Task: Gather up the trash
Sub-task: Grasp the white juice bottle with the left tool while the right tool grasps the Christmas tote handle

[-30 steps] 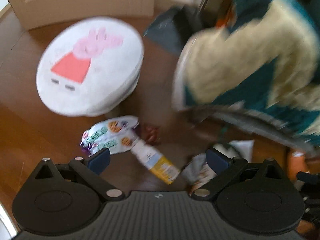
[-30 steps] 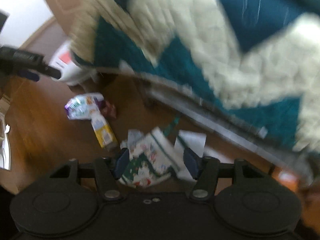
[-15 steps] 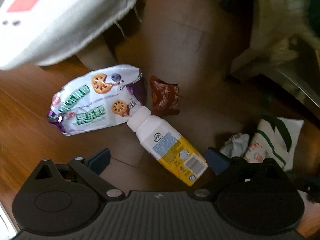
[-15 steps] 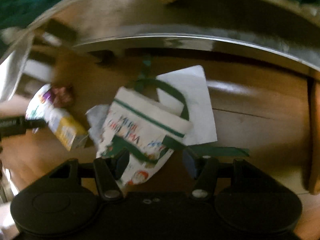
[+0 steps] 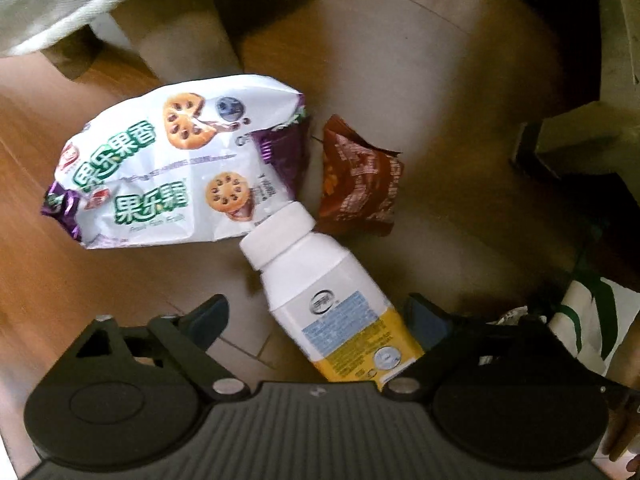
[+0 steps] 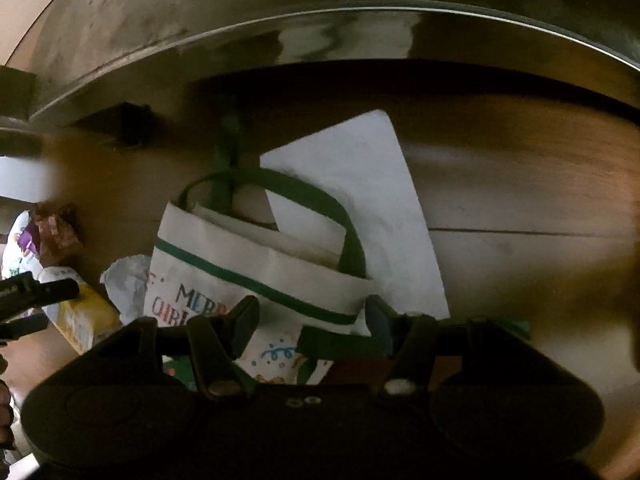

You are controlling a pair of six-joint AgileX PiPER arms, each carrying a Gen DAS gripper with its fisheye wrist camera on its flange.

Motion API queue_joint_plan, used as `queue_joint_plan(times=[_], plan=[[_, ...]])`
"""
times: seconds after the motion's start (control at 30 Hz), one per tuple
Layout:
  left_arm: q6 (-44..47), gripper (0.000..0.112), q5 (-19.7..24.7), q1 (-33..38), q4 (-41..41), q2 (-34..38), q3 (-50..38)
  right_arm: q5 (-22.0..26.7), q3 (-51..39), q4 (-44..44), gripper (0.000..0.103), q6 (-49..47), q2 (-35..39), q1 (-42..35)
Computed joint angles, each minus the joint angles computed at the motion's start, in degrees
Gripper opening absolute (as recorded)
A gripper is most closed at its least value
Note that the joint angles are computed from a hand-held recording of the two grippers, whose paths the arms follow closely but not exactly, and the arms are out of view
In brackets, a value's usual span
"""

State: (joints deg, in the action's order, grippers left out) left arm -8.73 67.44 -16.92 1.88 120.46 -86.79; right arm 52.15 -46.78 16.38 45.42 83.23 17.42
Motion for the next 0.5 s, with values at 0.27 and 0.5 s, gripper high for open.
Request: queue_joint_plan(times=[0.27, 0.5], plan=[[-0.4, 0.067, -0.2, -1.8, -0.7, 0.1, 0.3, 0.9, -1.2, -4.9, 0.017, 2.5, -0.5, 3.1], [0.2, 0.061, -1.6, -2.4, -0.7, -3.4, 4.2, 3.9, -4.1, -9.3, 0.005, 3.1, -3.3, 6.8]])
